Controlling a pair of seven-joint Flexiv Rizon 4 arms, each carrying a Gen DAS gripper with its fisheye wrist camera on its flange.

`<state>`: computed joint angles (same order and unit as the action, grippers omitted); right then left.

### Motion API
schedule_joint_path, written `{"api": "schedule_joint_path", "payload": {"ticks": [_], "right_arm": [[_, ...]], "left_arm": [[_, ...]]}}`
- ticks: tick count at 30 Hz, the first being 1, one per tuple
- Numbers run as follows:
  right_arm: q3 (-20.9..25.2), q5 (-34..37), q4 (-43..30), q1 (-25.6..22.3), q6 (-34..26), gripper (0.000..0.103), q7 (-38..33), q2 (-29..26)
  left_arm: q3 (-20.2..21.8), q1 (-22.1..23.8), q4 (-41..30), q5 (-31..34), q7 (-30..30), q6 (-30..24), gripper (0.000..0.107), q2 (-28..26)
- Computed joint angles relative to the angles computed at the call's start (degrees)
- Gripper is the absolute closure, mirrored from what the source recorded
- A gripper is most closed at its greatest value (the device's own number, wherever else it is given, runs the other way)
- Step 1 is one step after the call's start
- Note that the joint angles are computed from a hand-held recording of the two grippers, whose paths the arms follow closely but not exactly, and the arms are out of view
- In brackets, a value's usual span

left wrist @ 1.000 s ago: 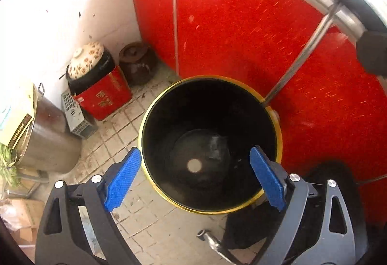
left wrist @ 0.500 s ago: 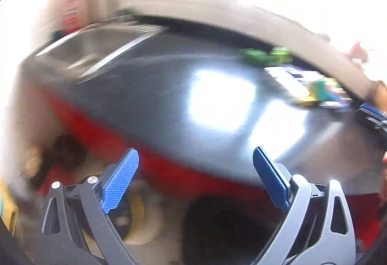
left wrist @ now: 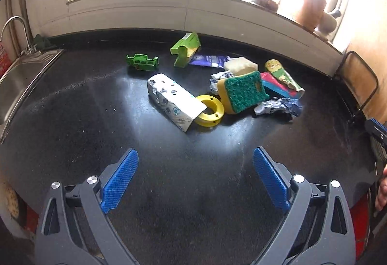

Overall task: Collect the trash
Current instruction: 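Grasp the silver blister pack with the left tool while the right tool grasps the green SpongeBob carton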

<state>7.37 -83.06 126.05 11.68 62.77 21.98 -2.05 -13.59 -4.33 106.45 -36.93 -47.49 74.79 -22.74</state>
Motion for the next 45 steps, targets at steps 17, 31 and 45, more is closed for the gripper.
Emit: {"api": "schedule_joint_path", "payload": {"ticks": [17, 31, 45], "right_arm": [[-5.36, 39.26, -32.92, -0.86, -3.98, 0.014, -43.46, -27.50], [-11.16, 52.46, -40.11, 3.68, -8.22, 0.068, -55.18, -31.56], [-14.38, 23.17, -19.46, 8.82, 0.01, 0.069, -31.69, -12.99]], "left_arm": [[12.46, -5.89, -46.86, 24.26, -38.43, -29.78, 0.015, -27.80], [9.21, -4.68, -46.14, 26.30, -32.35, -26.39, 0.070, -27.32], [5.20, 0.07, -28.71, 19.64, -20.03, -11.37, 0.071, -14.53]]}}
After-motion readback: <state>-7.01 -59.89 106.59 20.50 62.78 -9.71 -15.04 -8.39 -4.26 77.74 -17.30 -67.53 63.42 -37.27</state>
